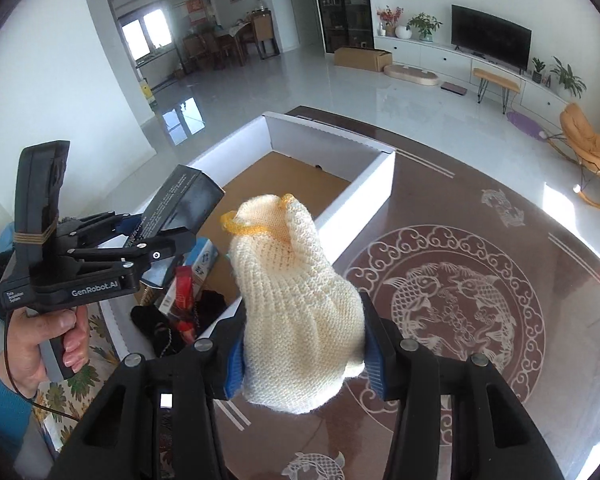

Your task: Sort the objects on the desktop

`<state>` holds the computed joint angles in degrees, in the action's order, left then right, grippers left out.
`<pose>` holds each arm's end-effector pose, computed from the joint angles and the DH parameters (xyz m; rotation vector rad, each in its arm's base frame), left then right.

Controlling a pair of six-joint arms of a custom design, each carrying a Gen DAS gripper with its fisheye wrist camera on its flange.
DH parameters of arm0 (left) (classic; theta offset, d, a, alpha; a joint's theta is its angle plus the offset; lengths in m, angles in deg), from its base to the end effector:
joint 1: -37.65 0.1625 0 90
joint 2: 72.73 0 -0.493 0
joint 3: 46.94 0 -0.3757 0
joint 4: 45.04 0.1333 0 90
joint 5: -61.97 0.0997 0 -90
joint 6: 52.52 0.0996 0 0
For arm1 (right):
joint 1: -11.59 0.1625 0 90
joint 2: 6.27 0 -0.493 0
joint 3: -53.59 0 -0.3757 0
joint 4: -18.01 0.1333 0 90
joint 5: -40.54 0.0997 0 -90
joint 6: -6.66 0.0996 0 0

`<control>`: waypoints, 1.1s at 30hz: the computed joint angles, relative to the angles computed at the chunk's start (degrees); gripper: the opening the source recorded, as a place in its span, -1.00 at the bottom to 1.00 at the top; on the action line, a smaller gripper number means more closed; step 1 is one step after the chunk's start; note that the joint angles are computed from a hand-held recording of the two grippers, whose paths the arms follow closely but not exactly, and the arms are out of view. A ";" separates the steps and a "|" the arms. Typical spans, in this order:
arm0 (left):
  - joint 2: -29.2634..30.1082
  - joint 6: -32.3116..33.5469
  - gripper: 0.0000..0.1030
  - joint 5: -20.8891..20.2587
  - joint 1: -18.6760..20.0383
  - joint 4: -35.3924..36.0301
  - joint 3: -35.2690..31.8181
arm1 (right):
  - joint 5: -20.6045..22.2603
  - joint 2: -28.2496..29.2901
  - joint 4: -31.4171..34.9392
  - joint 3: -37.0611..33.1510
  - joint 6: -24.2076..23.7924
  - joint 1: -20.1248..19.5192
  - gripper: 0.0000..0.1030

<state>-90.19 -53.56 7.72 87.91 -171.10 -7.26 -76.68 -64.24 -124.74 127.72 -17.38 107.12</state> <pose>-0.4500 -0.8408 0.1137 0.7590 2.4660 -0.5830 0.1601 -0.7432 0.4642 0.4422 -2.4558 0.7148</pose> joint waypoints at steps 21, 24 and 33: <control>-1.82 9.71 1.00 24.22 -1.31 -33.16 16.26 | -2.96 13.34 -4.24 -7.07 -1.76 1.34 1.00; -2.76 3.82 1.00 26.81 -2.52 -33.10 18.77 | -7.97 12.98 -5.75 -6.98 -2.59 2.24 1.00; -5.85 -2.19 1.00 27.85 -4.82 -32.51 24.85 | -5.68 9.43 -5.24 -4.33 -2.33 2.10 1.00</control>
<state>-96.03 -55.74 35.57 83.09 -203.61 17.59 -82.37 -54.81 -129.98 123.39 -19.71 109.21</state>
